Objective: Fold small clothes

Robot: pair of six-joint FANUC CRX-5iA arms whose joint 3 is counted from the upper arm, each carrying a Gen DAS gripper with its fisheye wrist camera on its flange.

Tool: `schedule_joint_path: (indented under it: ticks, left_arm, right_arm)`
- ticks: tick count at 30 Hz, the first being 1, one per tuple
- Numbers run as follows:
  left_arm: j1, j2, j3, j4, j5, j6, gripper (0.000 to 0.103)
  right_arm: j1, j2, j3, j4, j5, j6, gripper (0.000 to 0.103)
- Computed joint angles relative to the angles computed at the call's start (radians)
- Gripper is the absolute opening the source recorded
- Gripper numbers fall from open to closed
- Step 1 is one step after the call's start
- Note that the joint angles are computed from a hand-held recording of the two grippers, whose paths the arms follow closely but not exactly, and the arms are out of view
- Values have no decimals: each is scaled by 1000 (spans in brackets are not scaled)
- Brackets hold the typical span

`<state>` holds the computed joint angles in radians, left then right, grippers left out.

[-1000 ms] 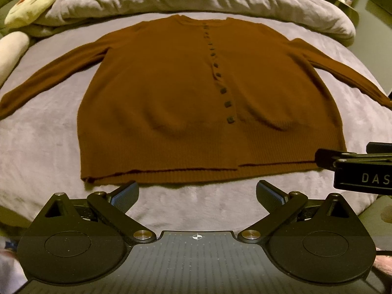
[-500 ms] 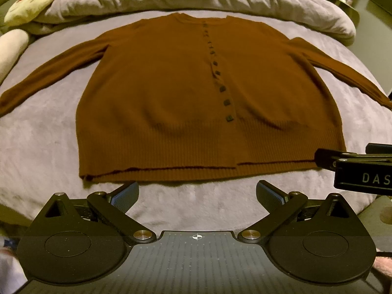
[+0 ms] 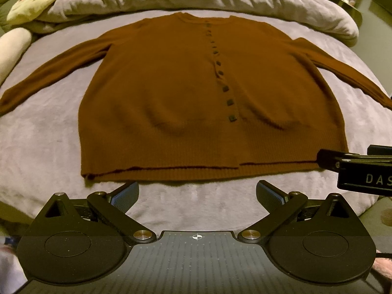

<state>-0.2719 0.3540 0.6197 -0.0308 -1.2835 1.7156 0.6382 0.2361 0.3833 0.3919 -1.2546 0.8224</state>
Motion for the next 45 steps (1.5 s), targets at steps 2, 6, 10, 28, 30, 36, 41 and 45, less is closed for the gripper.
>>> schedule_joint_path:
  ticks: [2,6,10,28,30,36,41,45]
  left_arm:
    - [-1,1,3,-1,-2,-1,103]
    - [0,2,2,3,0,-4,103]
    - [0,2,1,3,-1,-6,103]
    - [3,16,18,10,-20,-4,103]
    - [1,16,20,8,-21,-4,103]
    - [3,21,24,16,-27,-4,103]
    - [2,24,29,13,-30,-1,103]
    - [2,27,34,13,-35,-2,103]
  right_arm:
    - [0,0,0,0,-1,-3,99]
    - [-2,0,2,-1,0,-5,99]
    - [-4,-2,0,-4,5,-3,99]
    - [-12,-2,-4,-14,20,-4,99]
    - [-13,-2,-5,-13,24,-3,99]
    - [-16,-8,-15,-15,36,-9,99]
    - [-15,-14,-29,-6,52,-10,99]
    - [-18,-20,-35,-13,64,-9,99]
